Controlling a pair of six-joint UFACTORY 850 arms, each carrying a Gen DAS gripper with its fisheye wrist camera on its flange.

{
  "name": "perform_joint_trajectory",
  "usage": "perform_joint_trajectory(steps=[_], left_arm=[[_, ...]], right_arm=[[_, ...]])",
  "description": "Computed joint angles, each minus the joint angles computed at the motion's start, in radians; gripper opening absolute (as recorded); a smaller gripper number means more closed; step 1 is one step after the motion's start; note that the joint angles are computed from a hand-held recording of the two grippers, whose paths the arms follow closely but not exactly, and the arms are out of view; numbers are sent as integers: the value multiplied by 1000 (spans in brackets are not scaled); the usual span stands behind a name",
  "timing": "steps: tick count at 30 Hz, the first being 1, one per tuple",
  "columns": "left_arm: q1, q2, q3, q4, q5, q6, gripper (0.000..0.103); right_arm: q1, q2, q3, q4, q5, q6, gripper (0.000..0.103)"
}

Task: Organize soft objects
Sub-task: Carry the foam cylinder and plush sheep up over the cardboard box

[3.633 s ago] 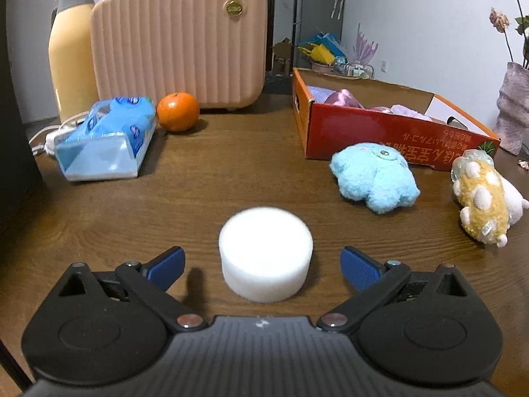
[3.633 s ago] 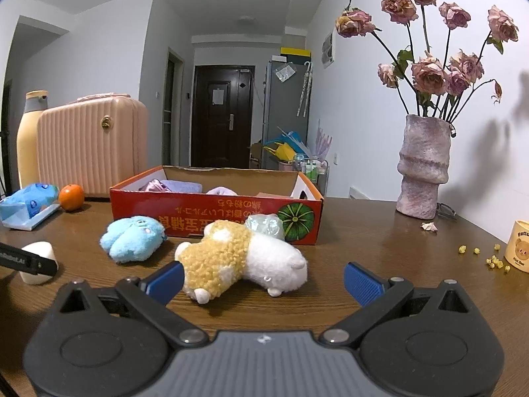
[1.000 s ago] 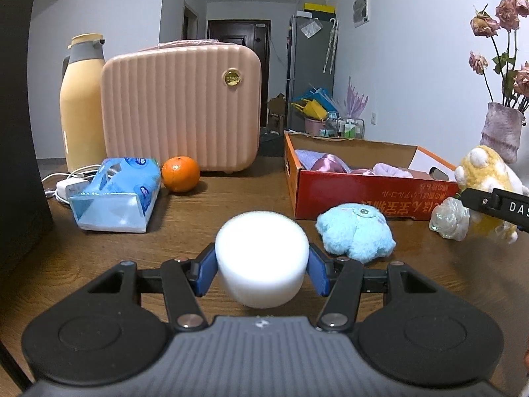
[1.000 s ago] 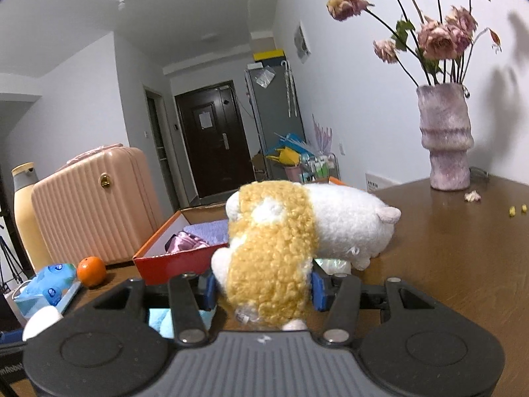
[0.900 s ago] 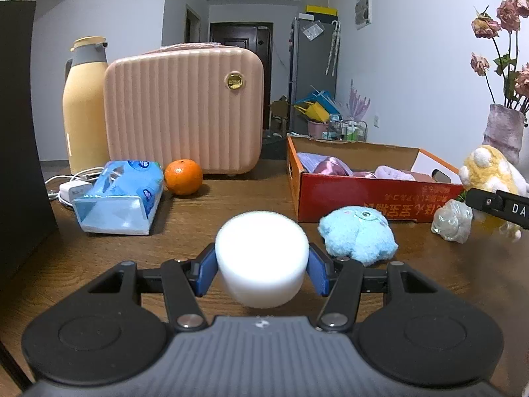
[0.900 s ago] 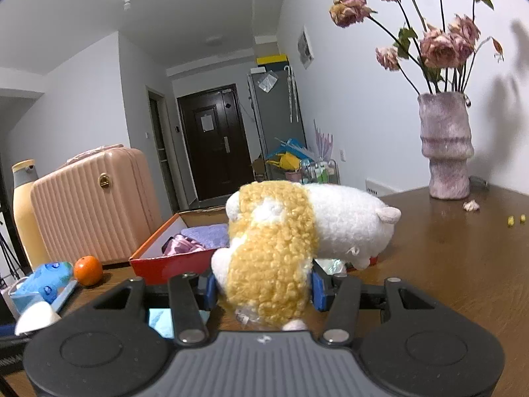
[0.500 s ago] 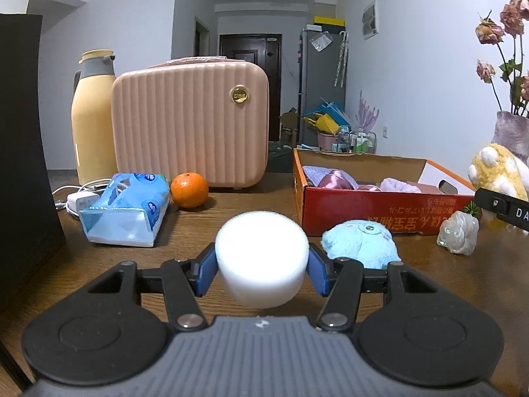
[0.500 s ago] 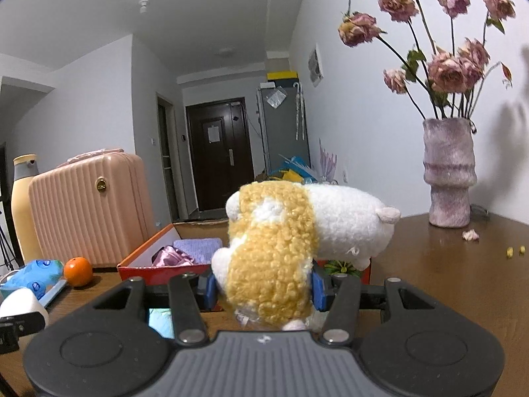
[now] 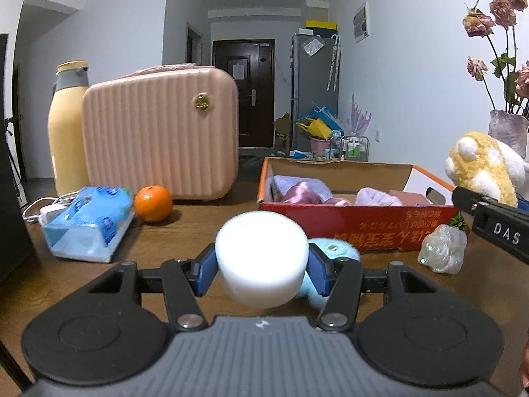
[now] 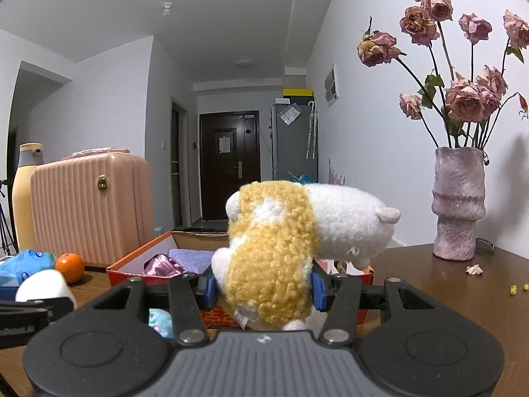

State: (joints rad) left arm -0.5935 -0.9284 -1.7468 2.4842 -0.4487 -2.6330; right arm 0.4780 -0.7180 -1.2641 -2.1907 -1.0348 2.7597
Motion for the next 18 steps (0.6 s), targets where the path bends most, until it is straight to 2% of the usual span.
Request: perform_joint_trajectory(steps=[18], left_arm=[[-29,-165,-285,-156,70,178,57]], right_arm=[[-64,-32,-32,-88,4,-30,51]])
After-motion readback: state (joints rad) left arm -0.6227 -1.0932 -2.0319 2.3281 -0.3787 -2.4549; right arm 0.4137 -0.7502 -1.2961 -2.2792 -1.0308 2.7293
